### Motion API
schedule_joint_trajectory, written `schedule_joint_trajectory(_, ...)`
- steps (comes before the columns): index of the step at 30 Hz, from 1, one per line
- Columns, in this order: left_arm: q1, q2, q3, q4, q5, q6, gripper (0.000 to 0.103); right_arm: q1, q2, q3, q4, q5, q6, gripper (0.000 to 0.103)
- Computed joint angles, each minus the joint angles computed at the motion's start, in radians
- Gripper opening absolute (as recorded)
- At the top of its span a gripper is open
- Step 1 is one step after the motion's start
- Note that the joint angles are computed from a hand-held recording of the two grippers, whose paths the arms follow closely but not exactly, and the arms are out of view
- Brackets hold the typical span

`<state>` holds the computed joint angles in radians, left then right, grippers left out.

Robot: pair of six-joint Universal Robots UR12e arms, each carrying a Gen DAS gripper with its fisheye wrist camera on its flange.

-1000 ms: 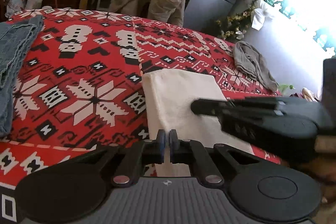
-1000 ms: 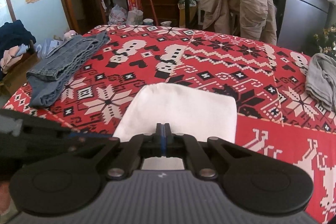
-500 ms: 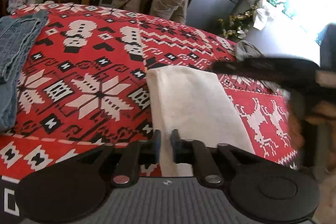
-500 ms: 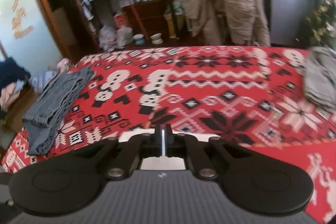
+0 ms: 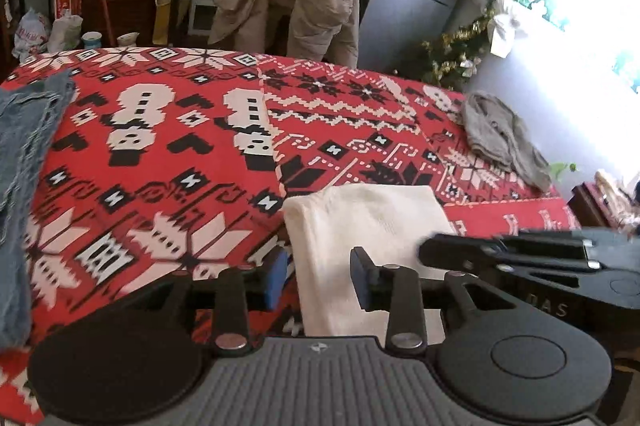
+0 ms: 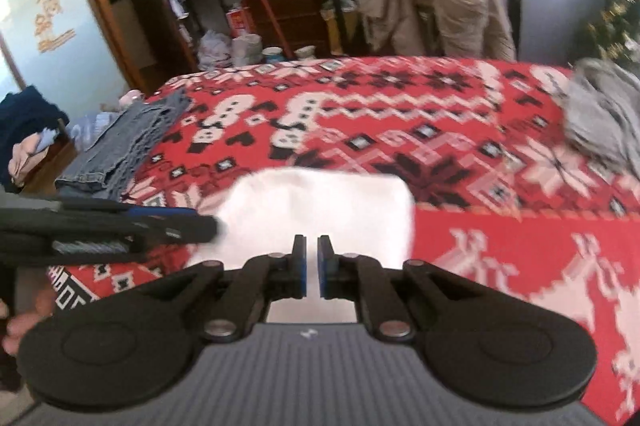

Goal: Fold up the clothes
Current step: 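Close the left gripper on the folded vest's edge while the right gripper pinches it too, then lift the folded cream vest with both grippers and carry it toward the folded jeans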

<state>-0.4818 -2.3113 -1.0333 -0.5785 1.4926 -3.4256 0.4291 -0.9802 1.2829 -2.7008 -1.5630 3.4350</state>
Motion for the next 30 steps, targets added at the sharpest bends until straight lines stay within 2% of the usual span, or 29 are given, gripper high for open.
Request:
schedule_joint_trajectory(5,-0.006,-0.004,0.000,-0.007,0.030,0.015,0.031,-0.002,0.077,-0.124,0.068,-0.002,-0.033,0.007)
schedule_joint_trajectory(9,0.008,0.013,-0.022,-0.014,-0.007,-0.039,0.030,-0.013,0.101,-0.168,0.064,-0.007,-0.002,0.007)
schedule_joint_trajectory(12,0.020,0.032,-0.048,-0.014,-0.055,-0.080,0.034,-0.021,0.067,-0.122,0.012,-0.013,0.043,0.008)
schedule_joint_trajectory(13,0.027,0.041,-0.059,-0.011,-0.085,-0.101,0.038,-0.024,0.050,-0.100,0.001,-0.012,0.056,0.012)
schedule_joint_trajectory(14,0.033,0.048,-0.071,-0.008,-0.116,-0.123,0.041,-0.028,0.031,-0.075,-0.009,-0.006,0.072,0.022)
schedule_joint_trajectory(16,0.045,0.064,-0.099,0.009,-0.179,-0.167,0.047,-0.034,-0.014,-0.010,-0.029,-0.004,0.111,0.029)
schedule_joint_trajectory(18,0.051,0.076,-0.121,0.022,-0.217,-0.191,0.051,-0.035,-0.053,0.046,-0.028,-0.023,0.138,0.030)
schedule_joint_trajectory(23,0.048,0.082,-0.145,0.025,-0.232,-0.201,0.054,-0.025,-0.114,0.154,-0.015,-0.076,0.201,0.030)
schedule_joint_trajectory(26,0.051,0.074,-0.148,0.043,-0.253,-0.218,0.054,-0.024,-0.122,0.188,-0.039,-0.059,0.246,0.030)
schedule_joint_trajectory(30,0.057,0.060,-0.141,0.058,-0.290,-0.249,0.054,-0.020,-0.108,0.177,-0.045,-0.049,0.266,0.030)
